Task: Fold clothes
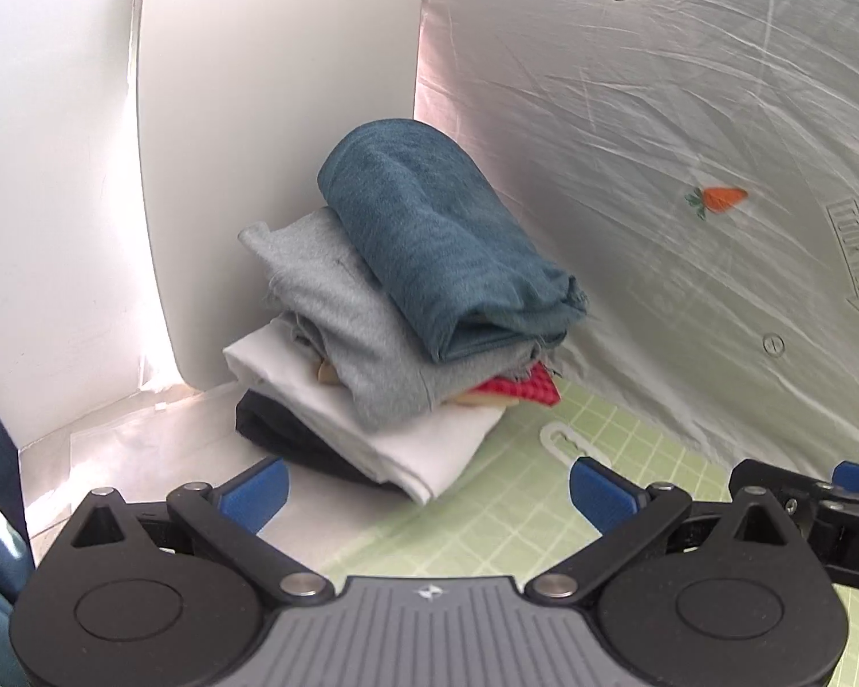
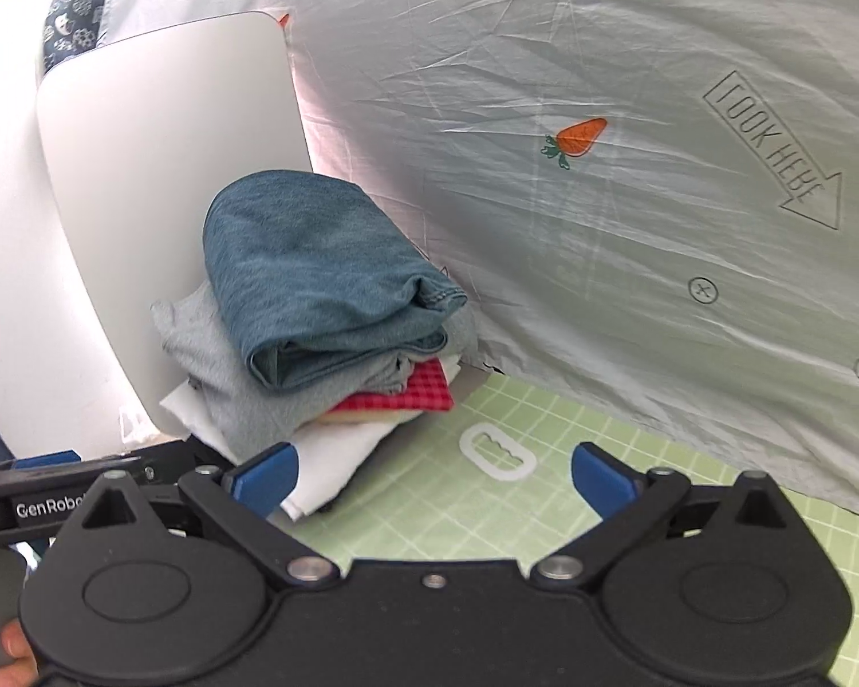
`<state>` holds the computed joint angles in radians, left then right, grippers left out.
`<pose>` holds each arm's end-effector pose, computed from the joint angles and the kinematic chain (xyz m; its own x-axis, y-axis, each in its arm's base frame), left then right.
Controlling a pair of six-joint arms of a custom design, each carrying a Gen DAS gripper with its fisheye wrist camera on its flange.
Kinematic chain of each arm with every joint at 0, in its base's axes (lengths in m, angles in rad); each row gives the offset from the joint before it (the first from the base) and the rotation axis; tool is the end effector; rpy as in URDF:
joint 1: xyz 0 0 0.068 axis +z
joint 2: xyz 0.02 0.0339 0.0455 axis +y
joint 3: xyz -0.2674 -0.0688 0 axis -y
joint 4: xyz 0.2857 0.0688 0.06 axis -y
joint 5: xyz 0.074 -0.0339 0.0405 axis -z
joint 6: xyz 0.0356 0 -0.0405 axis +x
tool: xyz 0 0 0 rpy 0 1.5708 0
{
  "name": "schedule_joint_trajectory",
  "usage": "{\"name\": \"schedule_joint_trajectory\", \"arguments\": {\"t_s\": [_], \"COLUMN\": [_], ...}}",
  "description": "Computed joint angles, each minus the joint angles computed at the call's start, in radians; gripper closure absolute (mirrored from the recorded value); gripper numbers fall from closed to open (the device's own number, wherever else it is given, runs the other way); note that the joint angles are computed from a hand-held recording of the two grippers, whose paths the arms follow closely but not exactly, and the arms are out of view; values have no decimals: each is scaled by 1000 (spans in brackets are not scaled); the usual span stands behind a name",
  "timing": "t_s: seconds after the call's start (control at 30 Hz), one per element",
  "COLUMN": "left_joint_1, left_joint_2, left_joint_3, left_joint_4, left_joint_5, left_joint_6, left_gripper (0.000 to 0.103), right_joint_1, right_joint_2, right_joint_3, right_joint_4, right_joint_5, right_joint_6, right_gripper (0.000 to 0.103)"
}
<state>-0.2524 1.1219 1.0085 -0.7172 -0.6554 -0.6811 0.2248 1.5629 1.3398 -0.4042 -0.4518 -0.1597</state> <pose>0.2606 -0.0448 0.3062 -0.4295 -0.4048 -0.8073 -0.6056 0.7922 -0.0751 0.3822 0.1033 0.3140 -0.4782 -0.2561 -0.8401 -0.6292 0.7673 0.1243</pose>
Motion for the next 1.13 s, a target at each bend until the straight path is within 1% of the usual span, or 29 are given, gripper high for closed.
{"name": "schedule_joint_trajectory", "arguments": {"t_s": [0.07,0.13,0.33,0.4,0.5,0.7,0.9,1.13], "left_joint_1": [-107,-194,-424,-473,-524,-542,-530,-496], "left_joint_2": [-20,-32,-31,-21,-10,-9,-26,-61], "left_joint_3": [-15,-20,-17,-7,10,15,10,-13], "left_joint_4": [-89,-169,-371,-424,-484,-510,-487,-438], "left_joint_5": [-62,-84,-154,-169,-194,-205,-219,-198], "left_joint_6": [-96,-182,-466,-525,-583,-612,-561,-478], "left_gripper": [0,0,0,0,0,0,0,0], "right_joint_1": [-39,-88,-227,-255,-289,-325,-327,-313], "right_joint_2": [-99,-187,-349,-380,-410,-440,-448,-469], "right_joint_3": [-102,-187,-338,-367,-393,-416,-426,-447], "right_joint_4": [-4,-22,-126,-143,-166,-175,-162,-143], "right_joint_5": [-18,-47,-141,-153,-169,-188,-181,-156], "right_joint_6": [-38,-57,-137,-170,-203,-221,-205,-165], "right_gripper": [0,0,0,0,0,0,0,0]}}
